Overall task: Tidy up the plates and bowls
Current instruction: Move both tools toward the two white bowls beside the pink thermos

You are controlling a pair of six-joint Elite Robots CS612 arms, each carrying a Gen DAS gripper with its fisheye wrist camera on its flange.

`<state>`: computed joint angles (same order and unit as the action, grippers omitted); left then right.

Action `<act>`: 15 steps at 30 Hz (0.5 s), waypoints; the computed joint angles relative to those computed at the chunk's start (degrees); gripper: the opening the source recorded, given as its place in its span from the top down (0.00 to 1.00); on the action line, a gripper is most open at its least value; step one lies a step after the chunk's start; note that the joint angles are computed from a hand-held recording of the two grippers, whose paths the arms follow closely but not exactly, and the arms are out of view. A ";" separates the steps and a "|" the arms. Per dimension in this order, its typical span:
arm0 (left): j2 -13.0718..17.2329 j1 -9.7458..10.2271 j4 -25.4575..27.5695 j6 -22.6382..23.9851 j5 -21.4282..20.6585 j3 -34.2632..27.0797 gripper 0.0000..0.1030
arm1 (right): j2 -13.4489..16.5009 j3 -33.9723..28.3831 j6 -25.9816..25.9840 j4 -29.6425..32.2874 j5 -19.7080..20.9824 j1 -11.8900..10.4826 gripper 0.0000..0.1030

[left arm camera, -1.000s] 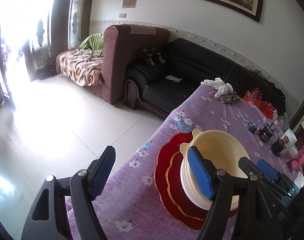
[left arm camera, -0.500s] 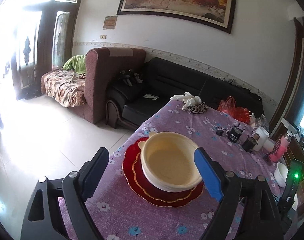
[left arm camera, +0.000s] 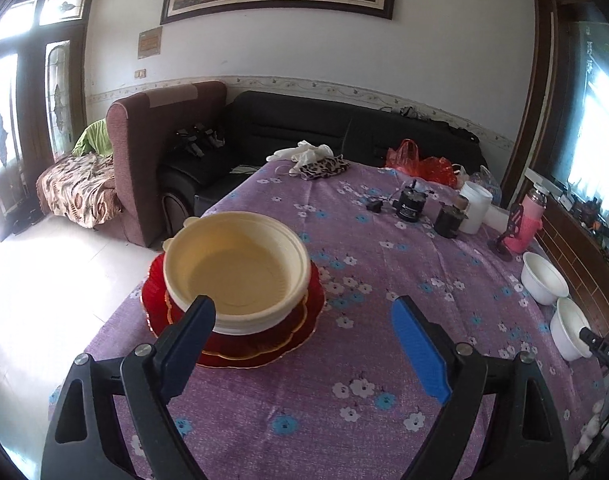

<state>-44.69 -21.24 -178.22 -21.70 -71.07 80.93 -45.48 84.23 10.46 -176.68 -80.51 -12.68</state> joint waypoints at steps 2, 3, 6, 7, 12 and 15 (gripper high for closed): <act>0.28 -0.52 0.88 1.43 -0.08 -0.48 0.13 | -0.60 1.42 3.21 -0.55 -0.95 -1.87 0.30; 0.47 -0.85 1.59 2.12 -0.05 -0.85 0.13 | -0.73 1.84 4.29 -0.66 -0.90 -2.51 0.30; 0.95 -1.67 2.68 4.15 -0.22 -1.64 0.13 | -1.00 3.11 6.43 -1.30 -0.96 -3.87 0.30; 1.16 -2.02 2.98 4.91 -0.13 -1.92 0.13 | -1.06 3.49 6.63 -1.43 -1.15 -4.11 0.30; 2.30 -4.09 4.19 9.61 1.15 -3.60 0.13 | -0.77 4.20 8.25 -1.89 0.28 -4.61 0.30; 3.13 -5.58 4.40 13.05 4.33 -4.59 0.13 | -0.51 4.54 8.49 -2.41 0.34 -4.79 0.30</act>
<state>-41.56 -26.82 -173.82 -8.65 -66.74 76.34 -45.99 88.77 18.94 -179.09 -80.17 -17.46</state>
